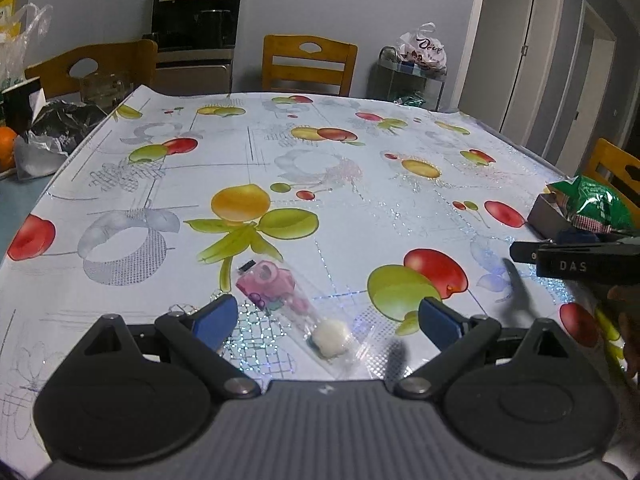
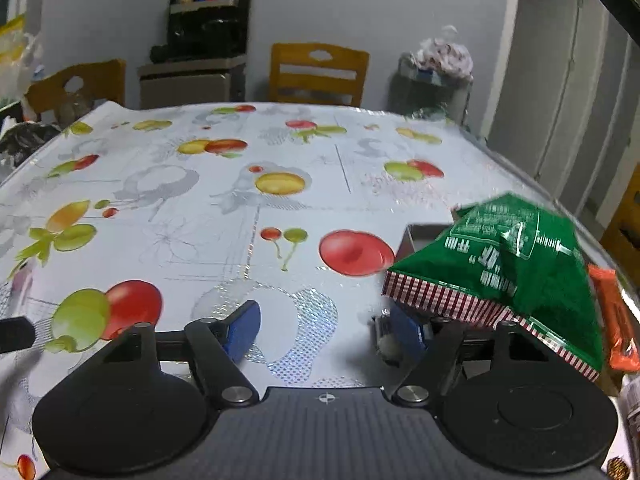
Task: Organize snacks
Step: 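Move the left gripper to the clear sweets packet while the right moves to the white wrapped candy, then grasp the clear sweets packet with the left gripper while the right grasps the white wrapped candy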
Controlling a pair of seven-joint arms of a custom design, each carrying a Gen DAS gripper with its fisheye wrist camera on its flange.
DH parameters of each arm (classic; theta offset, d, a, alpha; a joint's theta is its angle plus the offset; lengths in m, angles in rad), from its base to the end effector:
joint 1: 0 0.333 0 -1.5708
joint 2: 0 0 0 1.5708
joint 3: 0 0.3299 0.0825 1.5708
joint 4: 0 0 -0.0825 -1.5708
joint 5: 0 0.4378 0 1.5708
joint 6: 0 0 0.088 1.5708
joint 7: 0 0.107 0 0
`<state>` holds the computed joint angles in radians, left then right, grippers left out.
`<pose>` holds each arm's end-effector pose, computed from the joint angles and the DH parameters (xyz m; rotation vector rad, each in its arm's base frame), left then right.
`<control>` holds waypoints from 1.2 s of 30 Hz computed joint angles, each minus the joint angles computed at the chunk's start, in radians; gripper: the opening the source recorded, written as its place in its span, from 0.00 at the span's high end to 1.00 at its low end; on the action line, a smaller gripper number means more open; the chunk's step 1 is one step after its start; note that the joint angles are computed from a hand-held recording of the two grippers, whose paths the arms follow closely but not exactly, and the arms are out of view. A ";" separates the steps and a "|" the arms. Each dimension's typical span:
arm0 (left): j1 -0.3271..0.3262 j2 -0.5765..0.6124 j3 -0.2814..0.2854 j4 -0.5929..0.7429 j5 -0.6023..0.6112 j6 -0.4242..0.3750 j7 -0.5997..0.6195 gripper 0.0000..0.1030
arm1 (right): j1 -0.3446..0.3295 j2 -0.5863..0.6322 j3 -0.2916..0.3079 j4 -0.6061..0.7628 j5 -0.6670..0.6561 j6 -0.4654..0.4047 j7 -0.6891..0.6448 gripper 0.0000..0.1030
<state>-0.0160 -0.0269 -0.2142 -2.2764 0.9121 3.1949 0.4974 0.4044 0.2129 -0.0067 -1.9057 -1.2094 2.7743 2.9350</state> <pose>0.5494 -0.2053 0.4340 -1.6557 1.8155 -1.0419 0.6177 0.3041 0.4251 -1.7236 1.6294 -0.8973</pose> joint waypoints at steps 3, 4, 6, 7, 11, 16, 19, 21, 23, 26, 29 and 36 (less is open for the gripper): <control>-0.013 0.001 0.008 -0.016 -0.106 0.018 0.089 0.05 | -0.009 -0.003 -0.002 -0.007 0.010 0.036 -0.005 0.31; -0.016 0.001 0.008 -0.022 -0.148 0.022 0.126 0.05 | -0.014 -0.006 -0.003 -0.013 0.014 0.061 -0.010 0.33; -0.020 0.001 0.003 -0.030 -0.223 0.028 0.194 0.05 | -0.038 -0.010 0.007 -0.031 0.081 0.142 -0.076 0.38; -0.014 0.001 -0.004 -0.032 -0.236 0.030 0.207 0.05 | -0.051 -0.012 0.019 -0.043 0.148 0.170 -0.136 0.39; 0.000 -0.001 -0.026 -0.041 -0.304 0.035 0.268 0.05 | -0.027 -0.019 -0.010 -0.068 0.196 0.234 -0.178 0.39; 0.025 -0.003 -0.053 -0.043 -0.319 0.036 0.282 0.05 | 0.023 -0.030 -0.060 -0.039 -0.063 0.163 0.050 0.36; 0.032 -0.003 -0.062 -0.045 -0.335 0.036 0.295 0.05 | 0.004 -0.027 -0.027 -0.034 -0.058 0.083 0.035 0.35; 0.026 -0.003 -0.060 -0.047 -0.366 0.037 0.323 0.05 | -0.003 -0.021 -0.013 -0.030 -0.044 0.053 0.022 0.35; 0.033 -0.002 -0.069 -0.047 -0.369 0.037 0.325 0.05 | 0.005 -0.017 -0.008 -0.021 -0.079 0.001 0.044 0.34; 0.036 -0.003 -0.073 -0.048 -0.380 0.038 0.335 0.05 | 0.002 -0.004 0.002 -0.006 -0.073 -0.030 0.026 0.34; 0.041 -0.003 -0.079 -0.050 -0.390 0.039 0.344 0.05 | 0.007 0.009 0.004 0.008 -0.072 -0.059 0.029 0.35; 0.046 -0.002 -0.086 -0.051 -0.402 0.042 0.354 0.05 | -0.016 0.013 -0.003 0.006 -0.009 0.024 -0.008 0.49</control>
